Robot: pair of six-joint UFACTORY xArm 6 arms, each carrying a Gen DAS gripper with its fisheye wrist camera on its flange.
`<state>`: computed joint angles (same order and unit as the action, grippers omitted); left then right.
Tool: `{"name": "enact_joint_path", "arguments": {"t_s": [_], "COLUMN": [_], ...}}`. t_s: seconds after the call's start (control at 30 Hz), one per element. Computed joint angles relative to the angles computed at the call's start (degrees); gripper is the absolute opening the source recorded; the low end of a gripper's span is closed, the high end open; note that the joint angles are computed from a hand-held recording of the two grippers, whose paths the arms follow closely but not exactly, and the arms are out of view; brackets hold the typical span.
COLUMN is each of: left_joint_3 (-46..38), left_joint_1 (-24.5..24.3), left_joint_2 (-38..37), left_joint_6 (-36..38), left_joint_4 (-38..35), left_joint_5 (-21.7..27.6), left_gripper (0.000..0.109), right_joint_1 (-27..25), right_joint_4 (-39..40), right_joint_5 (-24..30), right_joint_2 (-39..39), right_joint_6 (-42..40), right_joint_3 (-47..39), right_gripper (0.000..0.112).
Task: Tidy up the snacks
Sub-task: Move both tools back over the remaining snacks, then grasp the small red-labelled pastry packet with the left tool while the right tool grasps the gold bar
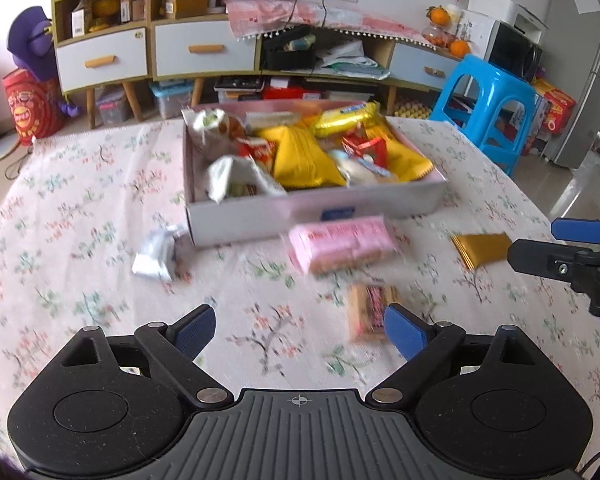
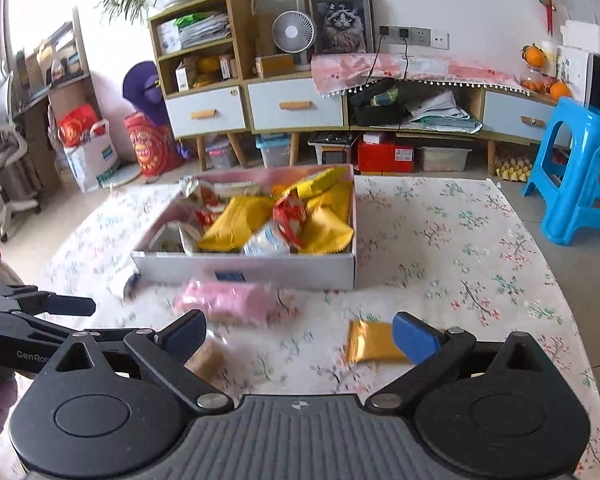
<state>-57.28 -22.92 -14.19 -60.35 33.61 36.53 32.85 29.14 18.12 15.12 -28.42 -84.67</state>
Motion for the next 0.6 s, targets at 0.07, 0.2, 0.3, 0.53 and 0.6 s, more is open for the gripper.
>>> {"name": "enact_joint_path", "arguments": {"t_s": [0.07, 0.2, 0.3, 0.53, 0.6], "left_joint_3": [0.93, 2.58, 4.12, 4.77, 4.32], "left_joint_1": [-0.54, -1.55, -1.89, -1.96, -2.03], "left_joint_2": [-0.07, 0.01, 0.25, 2.88, 3.66], "left_joint_6": [-1.1, -4.24, -7.63, -14.78, -15.94], "left_joint_4": [0.52, 3.38, 6.52, 15.1, 18.23], "left_joint_5": [-0.99, -2.91, -5.32, -8.54, -8.62], "left_gripper": [0.093, 0.094, 0.094, 0.094, 0.094], "right_joint_1": [0.04, 0.18, 0.02, -1.14, -1.61], "right_joint_4": [-1.27, -1.39, -1.5, -5.1, -7.61], "right_joint_5": [-1.17, -4.19, -5.84, -7.34, -7.01], "right_joint_2": [-0.96, -2.87, -3.6, -1.85, -0.8], "right_joint_6": [0.18, -0.61, -0.31, 3.92, 6.46], "right_joint_3": [2.05, 6.59, 9.3, 10.58, 10.05], "right_gripper": [0.092, 0.092, 0.092, 0.092, 0.092]}}
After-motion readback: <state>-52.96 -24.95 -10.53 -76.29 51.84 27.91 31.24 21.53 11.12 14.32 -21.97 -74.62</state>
